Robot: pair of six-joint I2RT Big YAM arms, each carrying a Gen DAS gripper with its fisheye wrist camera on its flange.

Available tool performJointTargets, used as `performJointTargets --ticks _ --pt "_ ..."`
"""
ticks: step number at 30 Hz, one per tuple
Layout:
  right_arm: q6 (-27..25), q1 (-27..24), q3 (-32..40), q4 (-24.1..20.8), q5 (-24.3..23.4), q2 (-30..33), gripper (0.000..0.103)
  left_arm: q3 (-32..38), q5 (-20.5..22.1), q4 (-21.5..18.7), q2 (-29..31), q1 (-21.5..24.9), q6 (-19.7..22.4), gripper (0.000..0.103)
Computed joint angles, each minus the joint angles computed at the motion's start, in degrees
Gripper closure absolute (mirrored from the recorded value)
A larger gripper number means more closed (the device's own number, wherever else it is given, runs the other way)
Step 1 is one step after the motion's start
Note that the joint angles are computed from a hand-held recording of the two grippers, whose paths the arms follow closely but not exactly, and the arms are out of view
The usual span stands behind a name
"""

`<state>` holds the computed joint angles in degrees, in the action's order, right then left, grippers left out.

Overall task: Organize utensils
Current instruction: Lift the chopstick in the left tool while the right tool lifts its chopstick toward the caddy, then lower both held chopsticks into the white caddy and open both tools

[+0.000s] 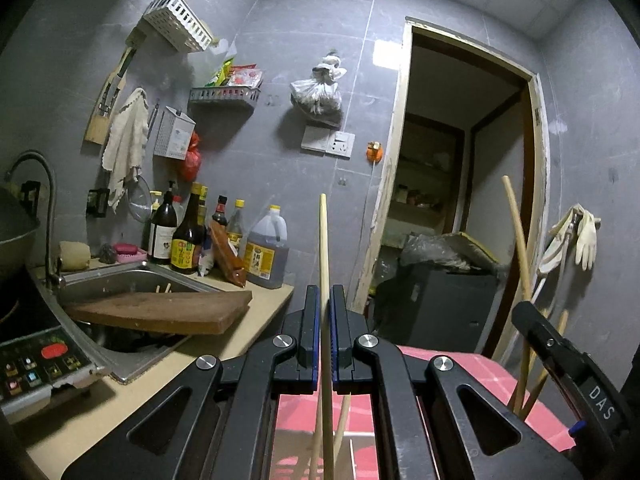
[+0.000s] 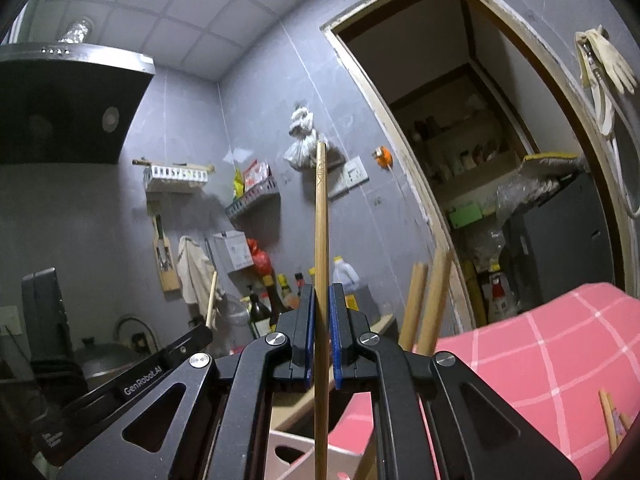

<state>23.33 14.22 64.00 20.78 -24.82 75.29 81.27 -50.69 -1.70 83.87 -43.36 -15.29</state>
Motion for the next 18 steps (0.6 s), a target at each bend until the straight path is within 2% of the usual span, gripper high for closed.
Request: performJointTargets --ticks 3,11,18 --pt "-0.53 -0.15 -0.36 -0.97 -1.11 -0.11 0.098 -0.15 -0.16 -0.45 0.5 -0.33 -0.45 0.101" --pt "0.73 -1.43 -1.05 -2.8 -5.3 -0.57 0.098 -1.13 -1.08 -2.89 0.59 -1.02 -4.97 0.101" --pt "-0.38 -2.09 -1.7 -5.57 -6.66 -1.58 0.098 -0.78 -0.56 -5.34 0.95 -1.65 -6.31 0.1"
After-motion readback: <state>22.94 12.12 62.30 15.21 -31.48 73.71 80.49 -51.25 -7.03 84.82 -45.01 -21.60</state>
